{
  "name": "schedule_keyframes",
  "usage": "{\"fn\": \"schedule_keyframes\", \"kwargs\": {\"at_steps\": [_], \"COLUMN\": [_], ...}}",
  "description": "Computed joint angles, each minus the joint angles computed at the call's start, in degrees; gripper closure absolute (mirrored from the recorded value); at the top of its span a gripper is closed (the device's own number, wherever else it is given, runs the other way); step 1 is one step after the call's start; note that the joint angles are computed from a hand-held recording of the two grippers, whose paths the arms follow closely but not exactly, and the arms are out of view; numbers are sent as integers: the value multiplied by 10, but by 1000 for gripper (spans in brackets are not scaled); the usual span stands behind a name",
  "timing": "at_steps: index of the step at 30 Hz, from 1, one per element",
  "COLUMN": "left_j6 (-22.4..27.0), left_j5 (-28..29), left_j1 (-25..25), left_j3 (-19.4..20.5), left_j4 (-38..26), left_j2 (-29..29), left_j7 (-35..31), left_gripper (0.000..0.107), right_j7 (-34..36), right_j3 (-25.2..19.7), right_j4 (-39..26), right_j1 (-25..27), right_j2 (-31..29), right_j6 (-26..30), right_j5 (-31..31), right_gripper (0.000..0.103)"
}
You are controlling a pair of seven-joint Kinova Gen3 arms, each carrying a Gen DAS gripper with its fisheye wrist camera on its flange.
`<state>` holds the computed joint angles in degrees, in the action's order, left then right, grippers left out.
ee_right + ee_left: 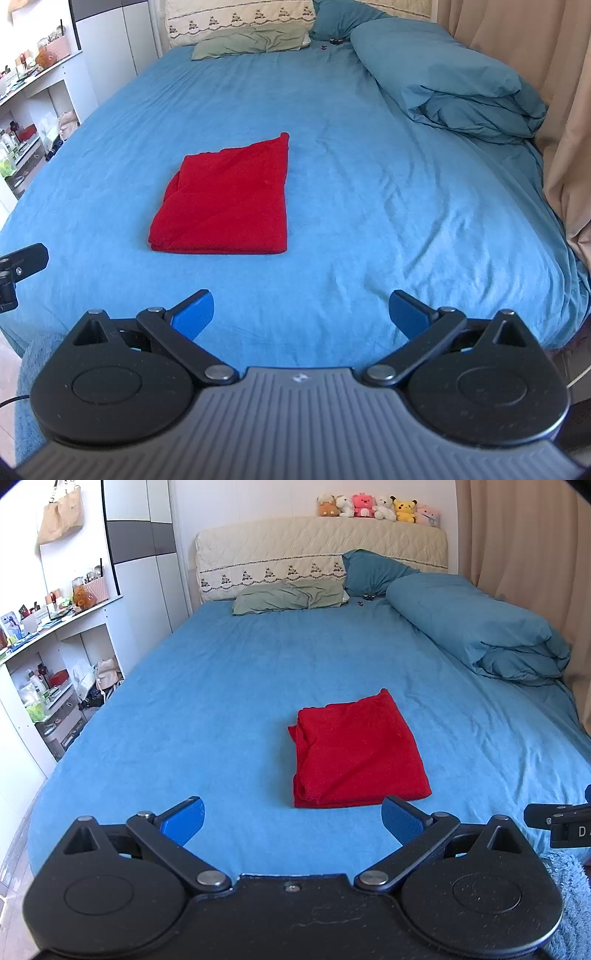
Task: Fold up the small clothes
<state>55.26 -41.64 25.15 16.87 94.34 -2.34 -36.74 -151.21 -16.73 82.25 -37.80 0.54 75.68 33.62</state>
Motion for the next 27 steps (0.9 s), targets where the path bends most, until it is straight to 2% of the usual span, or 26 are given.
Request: {"fn": "schedule_keyframes", "kwargs": {"at_steps": [27], "left_j6": [-10], "left_j5": [5], "left_j1": [-10], "left_j3": [2], "left_j4": [4], "left_j2": [-6], "left_j7": [-2], "left_gripper": [4], "right_j7": [-3], "right_j3": [-2], "right_j4": [-5], "right_j1": [-4], "right_j2": [1], "right_j6": [10], "right_j5": [0], "right_gripper": [0]}}
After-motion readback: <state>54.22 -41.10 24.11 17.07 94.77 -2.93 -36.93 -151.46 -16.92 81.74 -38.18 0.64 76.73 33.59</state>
